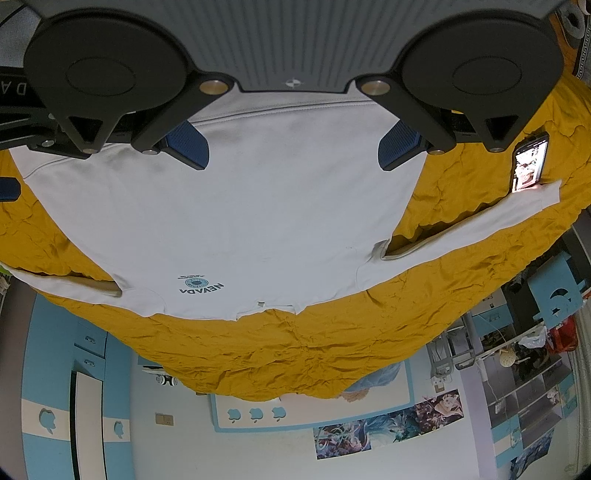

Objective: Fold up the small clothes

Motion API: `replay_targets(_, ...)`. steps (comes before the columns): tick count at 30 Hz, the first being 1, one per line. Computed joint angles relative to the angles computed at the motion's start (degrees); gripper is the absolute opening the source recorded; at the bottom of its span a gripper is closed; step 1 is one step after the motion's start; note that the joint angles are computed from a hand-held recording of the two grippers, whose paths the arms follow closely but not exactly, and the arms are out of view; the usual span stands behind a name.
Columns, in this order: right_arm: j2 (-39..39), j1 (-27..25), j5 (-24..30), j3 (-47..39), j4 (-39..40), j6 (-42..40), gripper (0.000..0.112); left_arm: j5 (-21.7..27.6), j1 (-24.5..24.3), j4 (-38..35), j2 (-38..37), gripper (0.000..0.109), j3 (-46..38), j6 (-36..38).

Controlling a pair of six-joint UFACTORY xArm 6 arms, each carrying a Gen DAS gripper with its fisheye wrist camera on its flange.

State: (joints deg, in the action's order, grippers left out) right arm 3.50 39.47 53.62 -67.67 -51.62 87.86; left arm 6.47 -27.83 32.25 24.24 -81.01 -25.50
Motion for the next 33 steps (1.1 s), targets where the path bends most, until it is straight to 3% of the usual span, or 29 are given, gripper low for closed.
replay_targets(19, 0.0, 0.0, -0.1, 0.0, 0.1, -0.1, 0.083, -0.3, 0.3, -1.8, 0.3, 0.103, 0.3, 1.8)
replay_targets(28, 2.1, -1.5, -3.0, -0.5, 0.2, -0.3, 0.083, -0.7, 1.4, -11.2, 5.4, 0.103, -5.3, 11.0)
replay_targets(33, 2.4, -5.7, -12.3, 1.3, -7.4, 1.5, 0.083, 1.9, 2.8, -29.2, 11.8, 0.103, -15.1, 27.1)
